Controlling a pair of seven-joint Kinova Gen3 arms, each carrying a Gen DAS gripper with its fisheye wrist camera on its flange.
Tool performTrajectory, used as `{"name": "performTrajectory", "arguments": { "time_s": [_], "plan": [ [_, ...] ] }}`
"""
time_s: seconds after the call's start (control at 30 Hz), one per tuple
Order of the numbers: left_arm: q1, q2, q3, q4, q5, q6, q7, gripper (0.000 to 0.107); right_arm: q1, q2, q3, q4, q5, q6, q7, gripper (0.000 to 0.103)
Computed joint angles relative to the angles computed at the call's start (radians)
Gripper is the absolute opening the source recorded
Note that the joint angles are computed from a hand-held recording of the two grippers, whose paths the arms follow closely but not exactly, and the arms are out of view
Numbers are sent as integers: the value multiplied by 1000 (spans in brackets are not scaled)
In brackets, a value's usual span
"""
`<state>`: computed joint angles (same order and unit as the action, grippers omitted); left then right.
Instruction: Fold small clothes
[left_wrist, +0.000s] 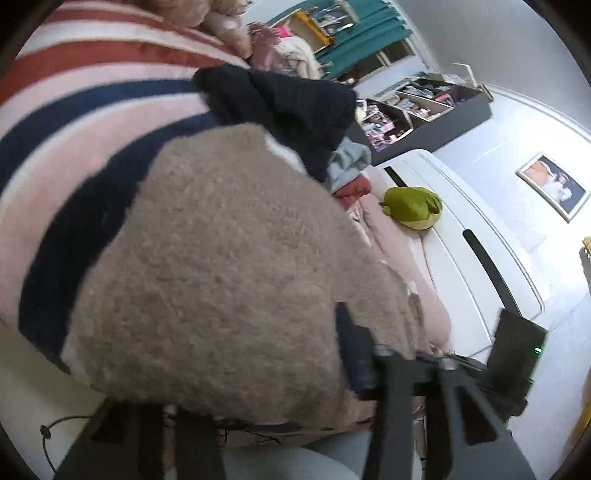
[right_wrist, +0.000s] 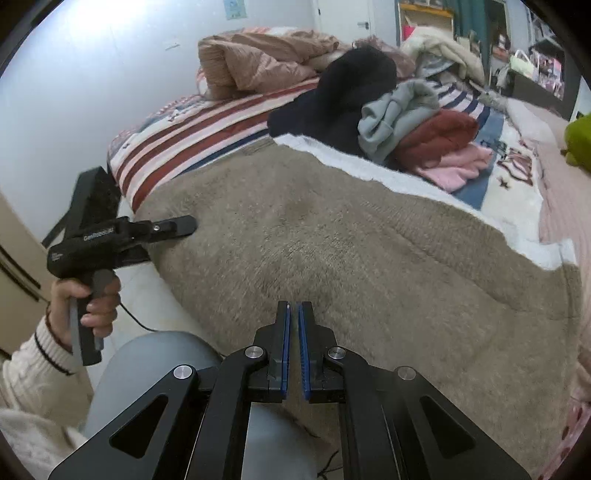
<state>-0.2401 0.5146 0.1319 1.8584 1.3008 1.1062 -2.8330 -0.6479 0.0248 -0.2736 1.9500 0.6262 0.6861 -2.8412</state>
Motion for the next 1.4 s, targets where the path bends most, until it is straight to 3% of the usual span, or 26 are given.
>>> {"name": "performTrajectory", "arguments": {
  "time_s": [0.1, 0.33, 0.4, 0.47, 0.5, 0.6, 0.67, 0.83, 1.0, 1.17, 1.23, 1.3, 1.4],
  "plan": [
    [13, -66, 1, 14, 8, -27, -54, 25, 18, 35, 18, -18, -80, -12, 90, 0],
    [56, -177, -9, 6, 16, -36, -124, 23, 32, 5, 43, 20, -132, -79, 111, 2],
    [73, -204, -10, -8, 16, -27, -132, 22, 55, -44, 40, 61, -174, -128, 140, 10],
    [87, -229, -13, -25, 7, -13, -134, 22, 77, -99, 14, 101, -158, -146, 110, 25],
    [98, -241, -13, -31, 2, -16, -137, 22, 92, -135, -10, 123, -137, -141, 70, 26],
    [164, -302, -5, -45, -32, -82, -167, 22, 168, -240, -119, 175, -90, -77, -52, 27],
    [202, -316, 3, -66, -64, -98, -166, 22, 187, -322, -150, 219, -83, -48, -111, 27],
    [329, -314, 55, -132, -164, -149, -134, 22, 282, -538, -269, 300, -148, 55, -194, 28],
    [462, -228, 142, -233, -297, -175, -37, 22, 337, -732, -321, 344, -269, 158, -198, 28],
    [621, -135, 170, -293, -481, -164, 83, 22, 377, -848, -333, 364, -370, 239, -174, 28],
    [672, -144, 160, -258, -529, -214, 80, 26, 391, -875, -328, 369, -402, 256, -158, 28],
    [659, -157, 176, -235, -524, -218, 38, 35, 405, -892, -317, 375, -425, 265, -136, 28],
    [556, -145, 271, -258, -520, -115, 33, 70, 436, -906, -302, 366, -441, 270, -98, 31]
  ]
}}
